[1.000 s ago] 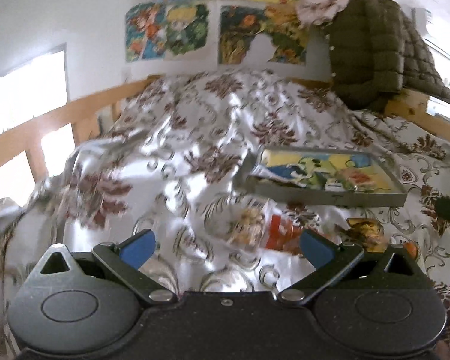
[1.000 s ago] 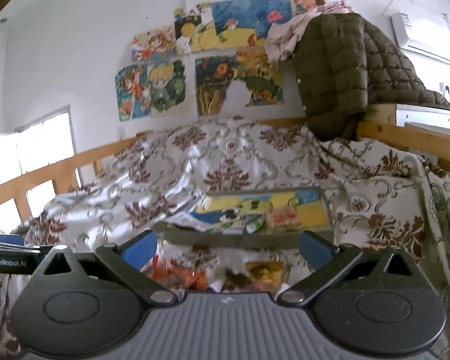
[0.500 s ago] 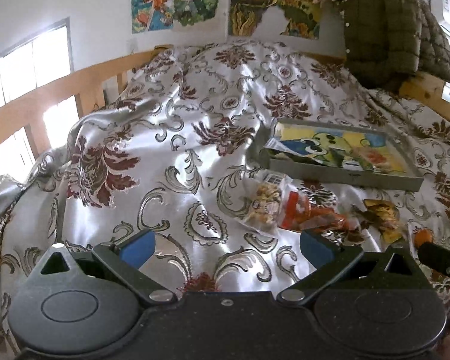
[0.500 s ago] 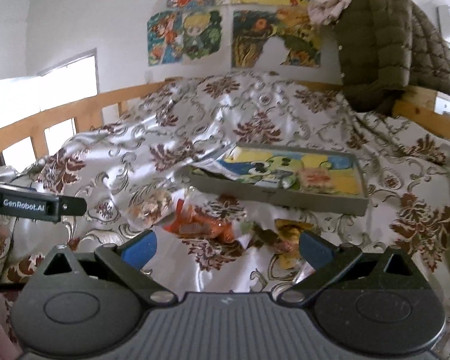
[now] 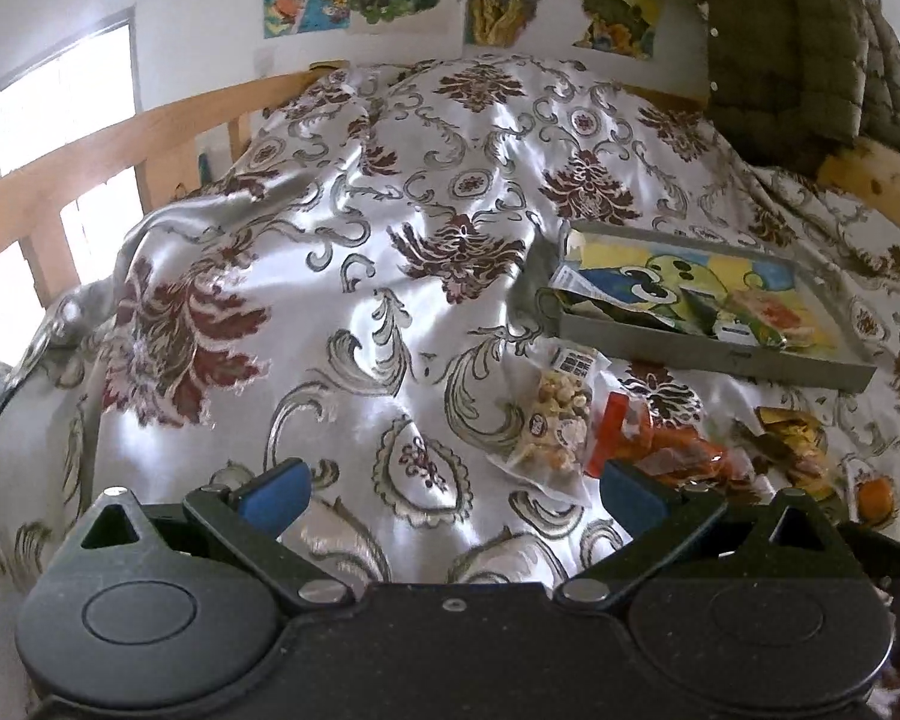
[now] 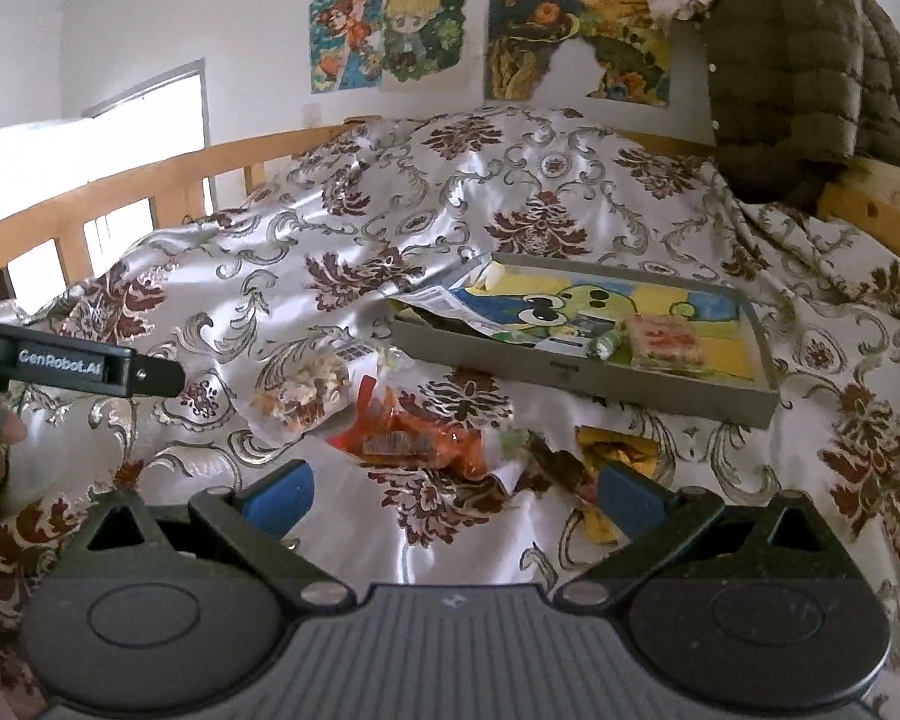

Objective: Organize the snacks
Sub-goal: 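Move left tool to the clear nut-bar pack while right tool approaches the orange-red bag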

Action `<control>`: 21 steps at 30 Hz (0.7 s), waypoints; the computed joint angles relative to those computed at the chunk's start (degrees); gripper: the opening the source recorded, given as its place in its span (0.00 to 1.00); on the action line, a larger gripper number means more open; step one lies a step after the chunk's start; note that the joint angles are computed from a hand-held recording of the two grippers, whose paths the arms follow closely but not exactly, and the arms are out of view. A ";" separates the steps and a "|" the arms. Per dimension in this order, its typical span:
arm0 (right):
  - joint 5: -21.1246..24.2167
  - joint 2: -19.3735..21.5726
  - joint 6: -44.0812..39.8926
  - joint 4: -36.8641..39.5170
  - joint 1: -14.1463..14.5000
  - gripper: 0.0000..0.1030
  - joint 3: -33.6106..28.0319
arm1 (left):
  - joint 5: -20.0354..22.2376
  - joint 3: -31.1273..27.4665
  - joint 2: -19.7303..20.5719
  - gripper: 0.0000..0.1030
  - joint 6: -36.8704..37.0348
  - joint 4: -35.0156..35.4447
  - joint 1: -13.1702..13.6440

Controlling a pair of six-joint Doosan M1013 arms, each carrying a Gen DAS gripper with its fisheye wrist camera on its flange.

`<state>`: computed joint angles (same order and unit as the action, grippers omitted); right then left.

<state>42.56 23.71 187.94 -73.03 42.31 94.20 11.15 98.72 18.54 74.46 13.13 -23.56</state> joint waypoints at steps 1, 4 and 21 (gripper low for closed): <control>-0.13 0.22 -0.75 0.00 -0.20 1.00 -0.26 | 0.11 -0.40 0.37 0.99 -0.84 1.37 -0.10; -0.65 0.72 -1.79 -0.48 -0.74 1.00 -0.80 | 0.77 -1.58 1.45 0.99 -0.54 1.65 -0.21; -7.31 4.13 -10.39 -0.07 -4.07 1.00 -3.71 | 2.47 -7.24 6.93 0.99 11.63 -8.46 -0.63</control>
<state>35.25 27.85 177.55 -73.10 38.25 90.49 13.62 91.48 25.48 86.09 4.67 -24.20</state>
